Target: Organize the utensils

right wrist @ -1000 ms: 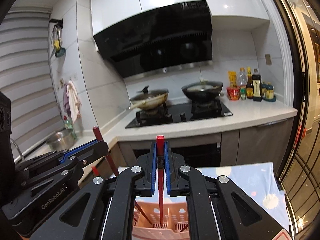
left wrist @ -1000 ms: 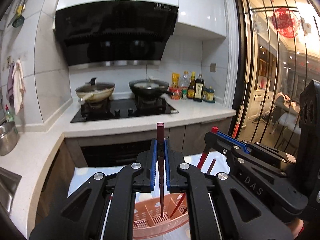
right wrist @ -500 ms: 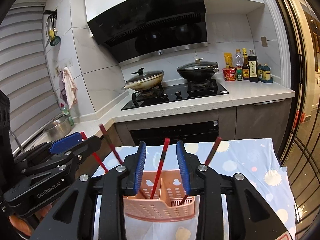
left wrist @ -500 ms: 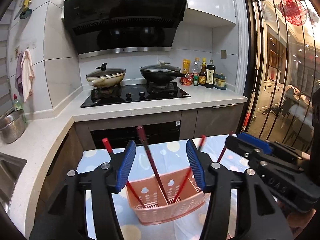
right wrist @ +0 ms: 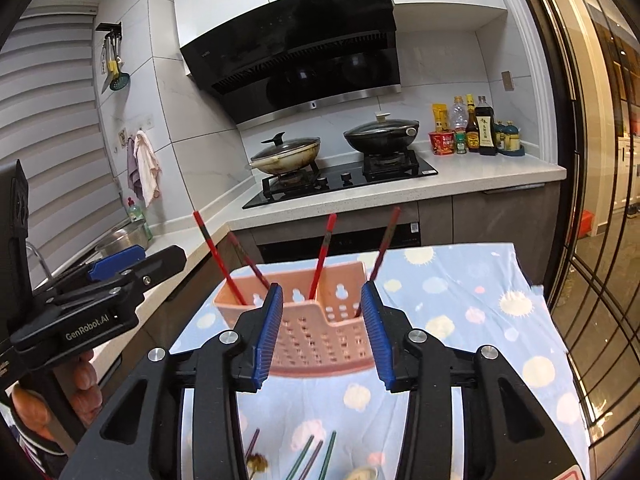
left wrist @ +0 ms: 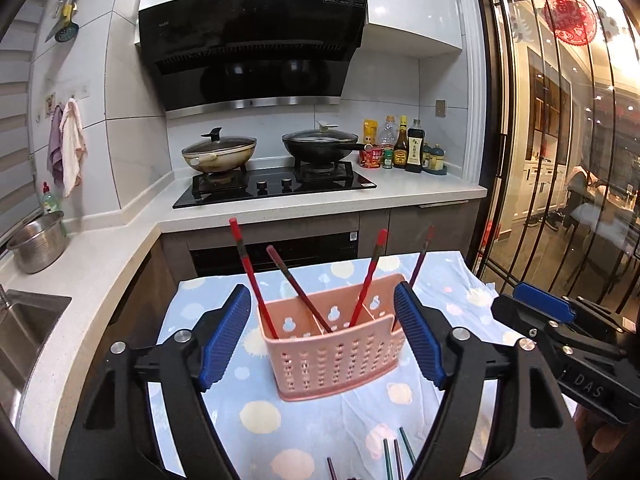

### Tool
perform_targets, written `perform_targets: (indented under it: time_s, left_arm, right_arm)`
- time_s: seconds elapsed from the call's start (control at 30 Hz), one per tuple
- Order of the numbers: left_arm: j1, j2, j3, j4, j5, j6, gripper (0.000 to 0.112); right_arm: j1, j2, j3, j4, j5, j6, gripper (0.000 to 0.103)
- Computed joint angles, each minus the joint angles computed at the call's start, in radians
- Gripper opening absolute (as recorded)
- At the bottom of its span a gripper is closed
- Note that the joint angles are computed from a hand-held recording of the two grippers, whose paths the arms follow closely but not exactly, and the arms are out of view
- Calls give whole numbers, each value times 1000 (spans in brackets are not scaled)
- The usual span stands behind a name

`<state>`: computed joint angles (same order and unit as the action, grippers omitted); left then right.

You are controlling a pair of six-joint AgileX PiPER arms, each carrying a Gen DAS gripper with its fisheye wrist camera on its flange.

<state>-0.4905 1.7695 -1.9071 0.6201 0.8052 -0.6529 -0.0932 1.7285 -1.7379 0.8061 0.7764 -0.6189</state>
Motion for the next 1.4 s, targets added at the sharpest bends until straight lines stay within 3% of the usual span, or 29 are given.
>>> perform_targets:
  time_s: [0.27,0.7,1.4]
  left_arm:
    - [-76,-125,236,107,-8,-148,78]
    - [-147,-293,625,143,-48,-372,82]
    - [-241,-358,987,94,-103,-527,82]
  right_arm:
    - [-56,-145,258,59,14,-93,42]
    - [-113,-327,600,86,-30,-210,42]
    - [-71,-460,977,24,-123,-280,42]
